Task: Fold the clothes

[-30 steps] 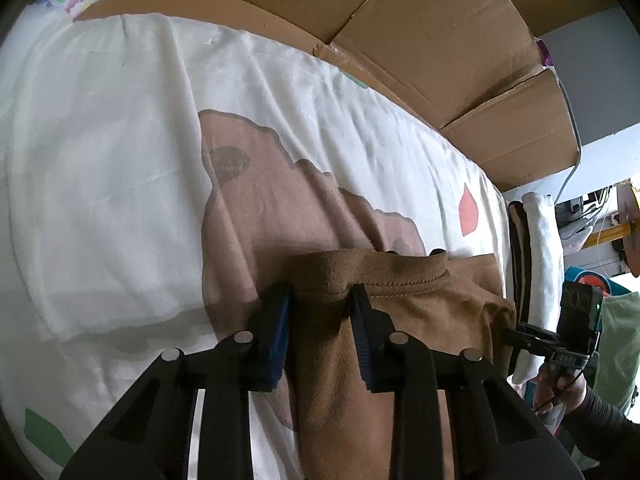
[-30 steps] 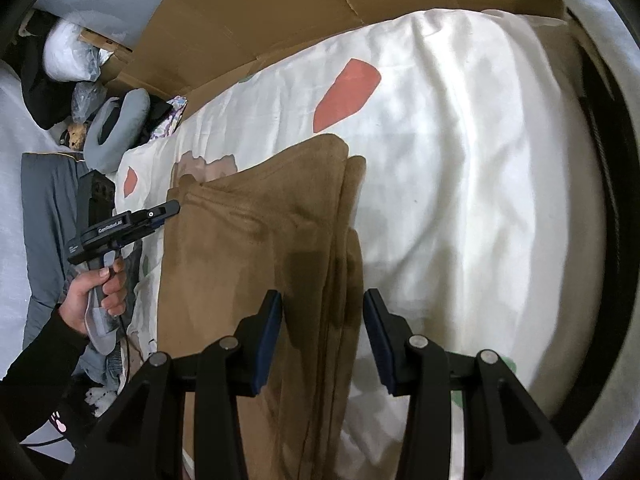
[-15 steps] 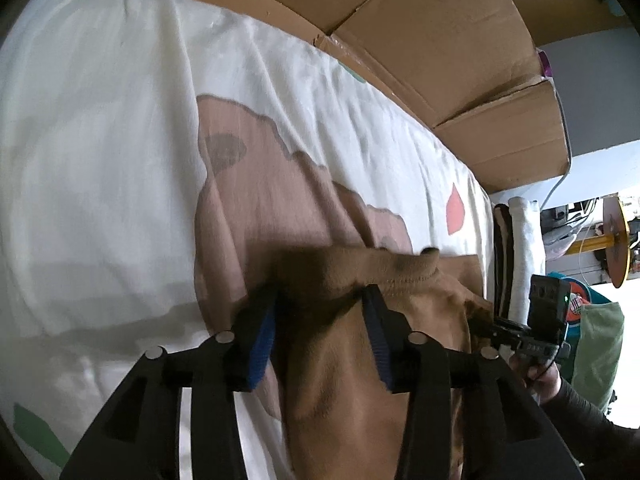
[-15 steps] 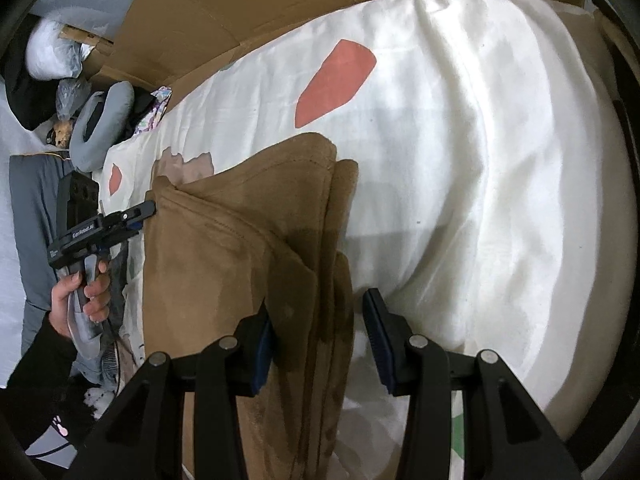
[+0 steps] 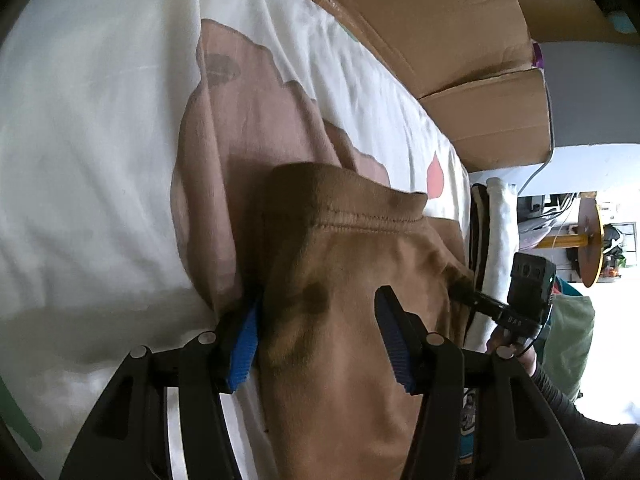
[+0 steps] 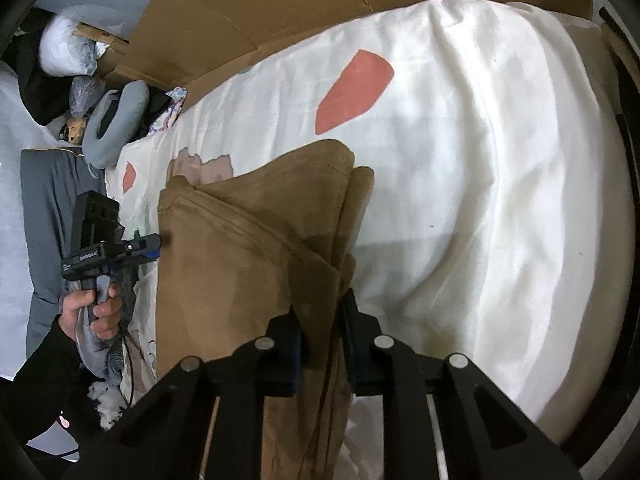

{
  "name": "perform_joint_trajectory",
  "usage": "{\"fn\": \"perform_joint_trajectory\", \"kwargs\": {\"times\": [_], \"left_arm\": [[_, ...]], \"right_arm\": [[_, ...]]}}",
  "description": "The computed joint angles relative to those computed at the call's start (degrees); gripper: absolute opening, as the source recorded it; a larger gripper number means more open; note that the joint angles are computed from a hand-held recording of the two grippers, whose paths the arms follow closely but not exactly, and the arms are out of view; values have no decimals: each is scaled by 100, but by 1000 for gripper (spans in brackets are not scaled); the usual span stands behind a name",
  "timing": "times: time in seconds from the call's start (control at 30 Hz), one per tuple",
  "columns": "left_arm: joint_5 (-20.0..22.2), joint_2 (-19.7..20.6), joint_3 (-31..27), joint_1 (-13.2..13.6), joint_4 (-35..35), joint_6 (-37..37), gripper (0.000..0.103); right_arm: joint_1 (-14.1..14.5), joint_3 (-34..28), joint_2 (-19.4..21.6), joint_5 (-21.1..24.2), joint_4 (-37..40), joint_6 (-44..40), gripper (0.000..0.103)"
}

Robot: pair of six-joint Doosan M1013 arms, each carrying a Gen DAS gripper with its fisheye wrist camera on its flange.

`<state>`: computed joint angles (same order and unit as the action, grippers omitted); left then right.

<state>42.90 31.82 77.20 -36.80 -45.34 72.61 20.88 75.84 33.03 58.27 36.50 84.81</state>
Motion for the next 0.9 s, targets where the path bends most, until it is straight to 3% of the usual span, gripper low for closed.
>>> {"fn": "perform_joint_trajectory", "kwargs": {"times": [0.27, 0.47, 0.53, 0.57, 0.6, 0.73, 0.9], "left_arm": [[-27, 73, -118, -6, 53, 104, 56], [-17, 127, -216, -38, 159, 81, 55], [24, 135, -272, -68, 478, -92, 45], [91, 147, -334, -96, 787, -268, 21], [125, 144, -351, -105, 914, -349, 15], [47, 82, -313, -117, 946, -295, 12], [211, 103, -276, -27, 577, -293, 13]], "right_arm": [[-32, -25, 51, 79, 24, 160, 25], [-42, -76, 147, 156, 92, 234, 26], [-64, -83, 181, 179, 192, 258, 26], [-76, -88, 191, 191, 236, 276, 26], [-76, -100, 191, 203, 225, 283, 26], [-61, -110, 137, 170, 171, 206, 21], [-78, -94, 120, 227, 180, 184, 25]]}}
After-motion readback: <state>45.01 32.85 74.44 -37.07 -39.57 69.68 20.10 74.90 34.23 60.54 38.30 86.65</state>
